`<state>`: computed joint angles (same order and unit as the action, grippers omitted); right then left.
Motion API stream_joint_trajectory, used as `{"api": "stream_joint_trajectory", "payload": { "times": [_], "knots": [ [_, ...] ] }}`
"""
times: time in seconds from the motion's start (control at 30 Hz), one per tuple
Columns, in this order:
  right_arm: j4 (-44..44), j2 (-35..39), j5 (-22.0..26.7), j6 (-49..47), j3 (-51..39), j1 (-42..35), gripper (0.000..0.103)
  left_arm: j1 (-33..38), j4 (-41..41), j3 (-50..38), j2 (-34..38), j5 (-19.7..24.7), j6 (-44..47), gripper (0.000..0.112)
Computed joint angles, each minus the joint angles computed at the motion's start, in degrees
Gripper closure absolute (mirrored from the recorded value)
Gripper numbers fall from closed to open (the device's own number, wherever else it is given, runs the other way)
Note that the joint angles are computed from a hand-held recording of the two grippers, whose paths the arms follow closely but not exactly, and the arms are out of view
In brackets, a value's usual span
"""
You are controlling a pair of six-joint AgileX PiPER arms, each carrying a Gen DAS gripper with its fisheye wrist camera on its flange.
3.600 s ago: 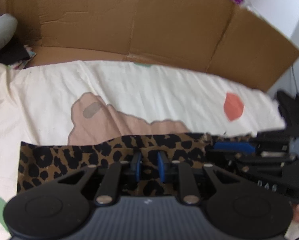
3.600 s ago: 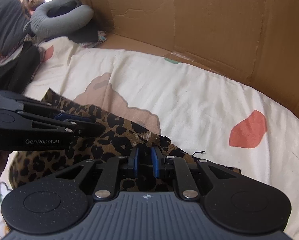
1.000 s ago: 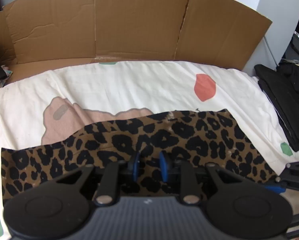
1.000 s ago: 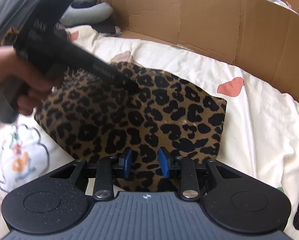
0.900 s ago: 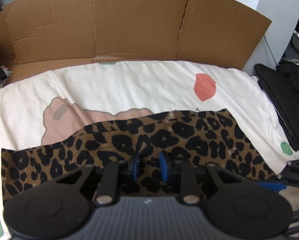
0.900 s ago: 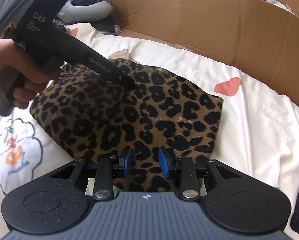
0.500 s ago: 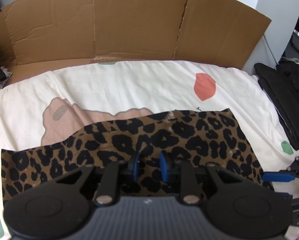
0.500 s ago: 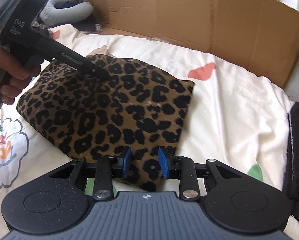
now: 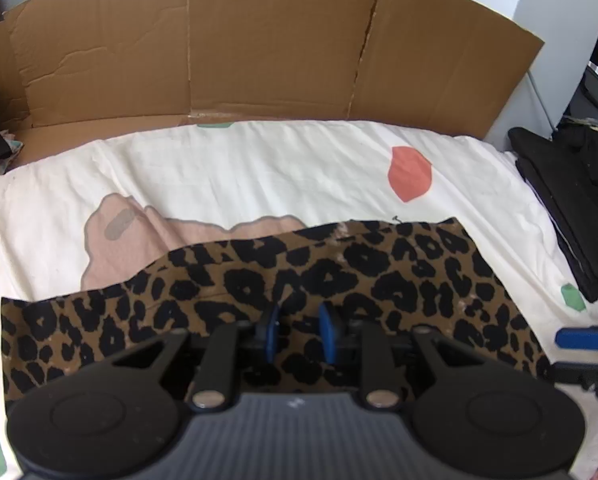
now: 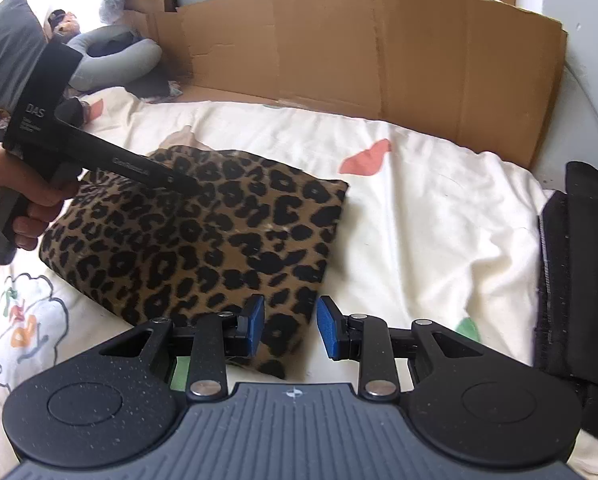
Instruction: Fold clothes
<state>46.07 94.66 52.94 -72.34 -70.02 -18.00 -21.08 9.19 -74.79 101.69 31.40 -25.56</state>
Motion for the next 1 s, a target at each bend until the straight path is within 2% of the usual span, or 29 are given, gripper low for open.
{"api": "stream_joint_trajectory", "payload": {
  "times": [0.23,0.4,0.6,0.83,1.0],
  "knots": [
    [-3.4,0.7,-2.6,0.8,1.9,4.8,0.067,0.1,-0.5,-0.2,-0.3,0.4,-0.9,0.087],
    [-2.6,1.1,-3.6,-0.9,2.8,4.9,0.067,0.2,-0.7,-0.5,-0.6,0.8,-1.8,0.087],
    [-1.8,1.4,-4.6,-1.4,3.4,4.9,0.067,-3.6,6.1,-1.9,-2.8,5.0,-7.7,0.085],
    [-1.0,2.3,-4.0,-1.8,2.9,4.6,0.067,-9.3,7.3,3.7,-8.3,2.4,-13.2,0.083],
    [-0.4,2.7,-3.4,-2.2,2.7,4.2,0.067,-13.6,10.0,7.4,-9.7,1.0,-19.0,0.083]
  ]
}}
